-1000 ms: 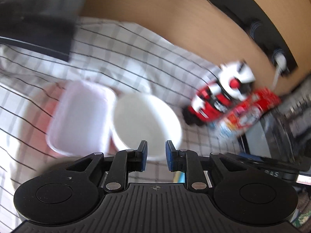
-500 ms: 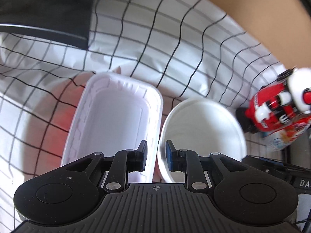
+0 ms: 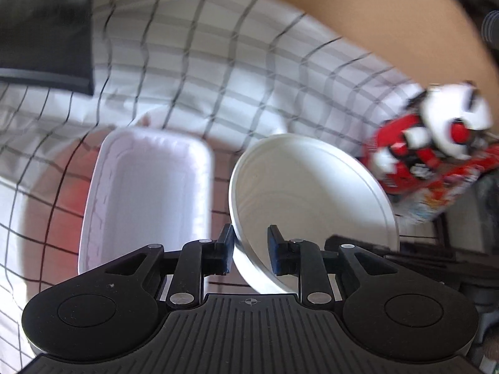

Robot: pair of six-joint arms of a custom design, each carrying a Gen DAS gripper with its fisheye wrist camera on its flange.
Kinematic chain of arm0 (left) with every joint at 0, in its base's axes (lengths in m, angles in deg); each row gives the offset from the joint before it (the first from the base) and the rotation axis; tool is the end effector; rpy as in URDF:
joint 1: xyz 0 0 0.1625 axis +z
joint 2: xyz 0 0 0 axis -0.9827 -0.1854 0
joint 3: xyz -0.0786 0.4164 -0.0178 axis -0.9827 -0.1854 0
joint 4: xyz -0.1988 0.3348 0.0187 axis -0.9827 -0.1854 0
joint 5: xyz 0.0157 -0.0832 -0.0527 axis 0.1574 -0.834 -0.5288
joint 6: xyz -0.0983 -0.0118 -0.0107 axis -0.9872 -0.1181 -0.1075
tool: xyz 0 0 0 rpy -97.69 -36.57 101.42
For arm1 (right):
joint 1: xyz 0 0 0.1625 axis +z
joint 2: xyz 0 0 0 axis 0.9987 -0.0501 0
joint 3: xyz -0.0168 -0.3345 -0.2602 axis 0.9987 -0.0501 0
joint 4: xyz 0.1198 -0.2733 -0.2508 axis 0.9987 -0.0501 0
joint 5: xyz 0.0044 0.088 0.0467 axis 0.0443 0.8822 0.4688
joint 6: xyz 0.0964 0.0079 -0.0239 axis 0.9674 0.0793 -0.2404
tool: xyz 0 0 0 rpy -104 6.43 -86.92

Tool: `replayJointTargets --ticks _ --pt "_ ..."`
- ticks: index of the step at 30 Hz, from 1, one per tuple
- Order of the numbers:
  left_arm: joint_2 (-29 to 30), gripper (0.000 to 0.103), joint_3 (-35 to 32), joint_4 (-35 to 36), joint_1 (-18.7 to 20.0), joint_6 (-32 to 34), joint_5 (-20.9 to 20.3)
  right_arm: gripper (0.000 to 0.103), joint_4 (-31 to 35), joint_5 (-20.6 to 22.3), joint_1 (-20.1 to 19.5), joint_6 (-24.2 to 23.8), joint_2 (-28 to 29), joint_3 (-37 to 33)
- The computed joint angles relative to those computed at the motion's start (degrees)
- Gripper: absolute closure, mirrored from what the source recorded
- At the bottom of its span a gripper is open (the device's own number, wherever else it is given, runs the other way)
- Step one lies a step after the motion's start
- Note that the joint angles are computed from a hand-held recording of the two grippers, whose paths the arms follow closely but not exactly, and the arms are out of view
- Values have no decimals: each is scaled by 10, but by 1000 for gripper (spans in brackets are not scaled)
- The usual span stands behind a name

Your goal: Organize plates and bowls

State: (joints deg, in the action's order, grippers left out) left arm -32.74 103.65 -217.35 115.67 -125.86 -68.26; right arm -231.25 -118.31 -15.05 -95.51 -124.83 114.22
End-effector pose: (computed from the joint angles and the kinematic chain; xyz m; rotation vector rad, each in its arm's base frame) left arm -0.3761 -0.5023 -0.0529 0.3221 2.7154 -0.4917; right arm -0.0377 -0.4795 0.3636 0.1389 -2.6434 0.6307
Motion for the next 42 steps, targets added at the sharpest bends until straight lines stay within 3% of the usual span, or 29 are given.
replayJointTargets --ticks 4,10,22,27,31,34,39,42 --pt "-7 78 -11 6 -34 15 2 56 -4 15 5 -23 -64 20" --pt "-6 77 -37 13 -72 55 -37 55 25 43 -14 -22 -156 29" --pt "10 77 -44 49 -100 93 -119 52 71 97 -115 -36 -308 88" --pt "24 78 -29 45 -97 84 -122 52 71 93 -147 -25 -308 109" --pt "27 77 -12 35 -87 75 -132 36 56 84 -156 -16 -297 128" --pt "26 77 4 17 -88 64 -118 34 27 62 -146 -26 -283 136" --pt "27 77 36 -6 -111 6 -55 29 -5 72 -160 -106 -269 140" --pt "25 77 48 -7 -113 -48 -51 27 15 95 -182 -145 -257 126"
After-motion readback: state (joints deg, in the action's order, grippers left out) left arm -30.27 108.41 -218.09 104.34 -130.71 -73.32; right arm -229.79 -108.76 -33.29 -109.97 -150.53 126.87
